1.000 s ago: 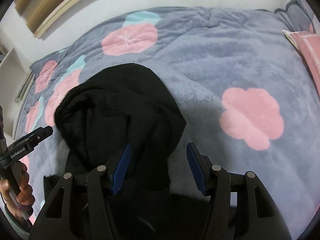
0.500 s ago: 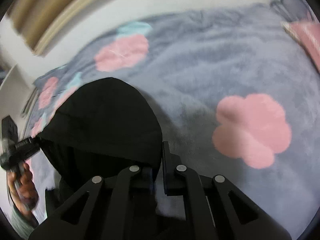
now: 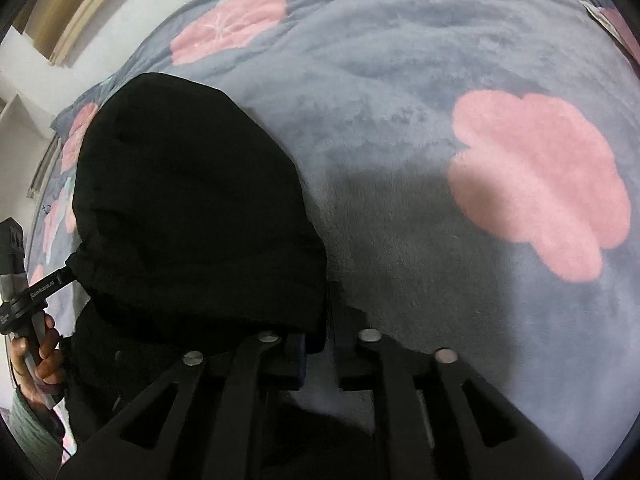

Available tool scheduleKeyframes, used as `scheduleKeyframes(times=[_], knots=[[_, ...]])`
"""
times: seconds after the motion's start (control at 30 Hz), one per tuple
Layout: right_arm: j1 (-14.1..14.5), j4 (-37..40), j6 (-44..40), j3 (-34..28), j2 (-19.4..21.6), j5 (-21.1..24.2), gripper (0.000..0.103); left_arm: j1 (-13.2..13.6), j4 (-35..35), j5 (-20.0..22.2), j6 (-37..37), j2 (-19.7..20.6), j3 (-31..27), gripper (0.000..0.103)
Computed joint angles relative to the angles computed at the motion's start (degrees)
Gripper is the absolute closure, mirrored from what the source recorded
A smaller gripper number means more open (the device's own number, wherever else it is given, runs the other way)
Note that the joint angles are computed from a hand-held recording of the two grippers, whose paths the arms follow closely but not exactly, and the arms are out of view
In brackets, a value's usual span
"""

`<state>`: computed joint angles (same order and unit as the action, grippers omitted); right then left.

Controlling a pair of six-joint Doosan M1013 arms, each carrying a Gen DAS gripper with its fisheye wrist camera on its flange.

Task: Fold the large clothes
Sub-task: 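Grasp the hood with the left tool and lift it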

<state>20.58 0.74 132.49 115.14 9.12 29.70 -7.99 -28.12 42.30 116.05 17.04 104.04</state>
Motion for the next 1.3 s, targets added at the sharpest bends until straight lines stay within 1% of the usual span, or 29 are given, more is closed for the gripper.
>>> scheduleKeyframes(times=[0.03, 0.07, 0.1, 0.13, 0.17, 0.2, 0.27, 0.3, 0.4, 0.43, 0.5, 0.57, 0.6, 0.63, 0.67, 0.7, 0.73, 0.8, 0.87, 0.9, 0.97, 1.03, 1.13, 1.17, 1.2, 1.23, 1.3], knots=[[-0.1, 0.2, -0.2, 0.1, -0.7, 0.8, 0.074, 0.3, 0.5, 0.1, 0.8, -1.0, 0.6, 0.047], [0.0, -0.8, 0.7, 0.3, -1.5, 1.6, 0.062, 1.1, 0.1, 0.6, 2.4, -1.4, 0.7, 0.046], [0.0, -1.5, 1.3, 0.6, -2.4, 2.3, 0.059, 2.0, -1.1, 2.0, 4.6, -2.3, 1.2, 0.046], [0.1, -1.4, 0.8, 1.0, -3.7, 2.5, 0.059, 2.9, -2.3, 4.0, 6.4, -3.1, 1.4, 0.046], [0.2, -1.4, 0.4, 1.5, -5.1, 2.3, 0.059, 3.3, -3.1, 4.8, 7.2, -3.8, 1.7, 0.046], [0.5, -2.2, 0.9, 1.6, -6.0, 2.4, 0.059, 3.8, -4.3, 4.8, 8.5, -4.9, 2.0, 0.046], [1.4, -5.7, 3.4, 1.2, -7.8, 2.4, 0.059, 3.9, -6.1, 3.6, 10.8, -6.8, 2.4, 0.046], [1.7, -7.2, 4.4, 0.7, -8.1, 2.2, 0.059, 3.9, -7.8, 3.2, 12.2, -7.5, 2.2, 0.046], [2.6, -10.4, 5.2, -1.3, -7.6, 0.7, 0.059, 2.9, -14.5, 2.4, 15.7, -7.4, 0.6, 0.045], [3.0, -11.8, 5.6, -2.4, -6.8, 0.7, 0.059, 2.4, -16.1, 2.4, 16.4, -6.8, 0.1, 0.045], [3.4, -12.9, 4.7, -3.8, -5.0, 0.8, 0.059, 1.3, -15.5, 1.7, 15.3, -5.7, -0.7, 0.044], [3.3, -10.9, 1.9, -4.6, -2.8, 1.0, 0.059, 0.0, -11.4, 3.0, 10.8, -2.6, -2.1, 0.044], [2.9, -8.1, -0.6, -4.8, -1.6, 1.4, 0.059, -0.4, -9.3, 3.4, 8.9, -1.3, -2.7, 0.044], [2.3, -5.6, -2.8, -4.8, -0.4, 2.1, 0.059, -1.1, -4.8, 3.9, 5.6, 0.4, -3.2, 0.044], [2.2, -4.5, -3.6, -4.9, 0.6, 3.1, 0.06, -1.9, -0.9, 3.5, 2.5, 1.1, -3.1, 0.044], [1.9, -2.5, -5.5, -4.7, 1.7, 3.8, 0.06, -2.1, 0.5, 2.4, 1.8, 2.1, -2.5, 0.041], [1.7, -0.7, -7.0, -4.4, 2.6, 3.3, 0.06, -1.4, -1.0, 3.4, 1.8, 2.9, -2.5, 0.038], [0.6, 4.6, -10.3, -2.8, 2.7, 0.4, 0.06, -0.2, -5.2, 4.4, 3.4, 3.2, -2.5, 0.037], [-0.8, 10.9, -14.1, -2.1, 2.2, -0.7, 0.061, 0.4, -7.3, 4.5, 4.5, 2.8, -2.4, 0.037], [-1.1, 11.8, -14.7, -2.0, 2.0, -0.6, 0.061, 0.6, -8.2, 4.5, 5.6, 2.5, -2.2, 0.038], [-0.9, 10.1, -14.2, -2.3, 1.5, 0.1, 0.061, 1.3, -10.5, 4.8, 8.4, 1.6, -1.5, 0.038], [-0.3, 7.6, -13.5, -2.8, 0.7, 1.5, 0.059, 2.7, -15.1, 6.6, 13.1, 0.2, -1.1, 0.038], [-0.5, 10.3, -17.1, -2.9, -1.3, 1.8, 0.056, 4.0, -18.4, 7.7, 17.6, -1.7, -1.1, 0.037], [-0.7, 10.7, -17.8, -3.2, -1.7, 1.8, 0.056, 4.2, -18.7, 8.0, 18.7, -2.1, -1.5, 0.035], [-0.9, 10.7, -18.2, -3.4, -2.0, 1.9, 0.055, 4.1, -18.6, 8.3, 19.2, -2.1, -2.4, 0.032], [-1.1, 10.3, -18.3, -3.9, -2.2, 2.0, 0.054, 3.6, -18.1, 8.4, 19.0, -1.8, -3.6, 0.026], [-1.5, 9.3, -18.5, -4.8, -2.5, 2.1, 0.053, 2.5, -16.5, 8.5, 18.1, -0.6, -6.0, 0.025]])
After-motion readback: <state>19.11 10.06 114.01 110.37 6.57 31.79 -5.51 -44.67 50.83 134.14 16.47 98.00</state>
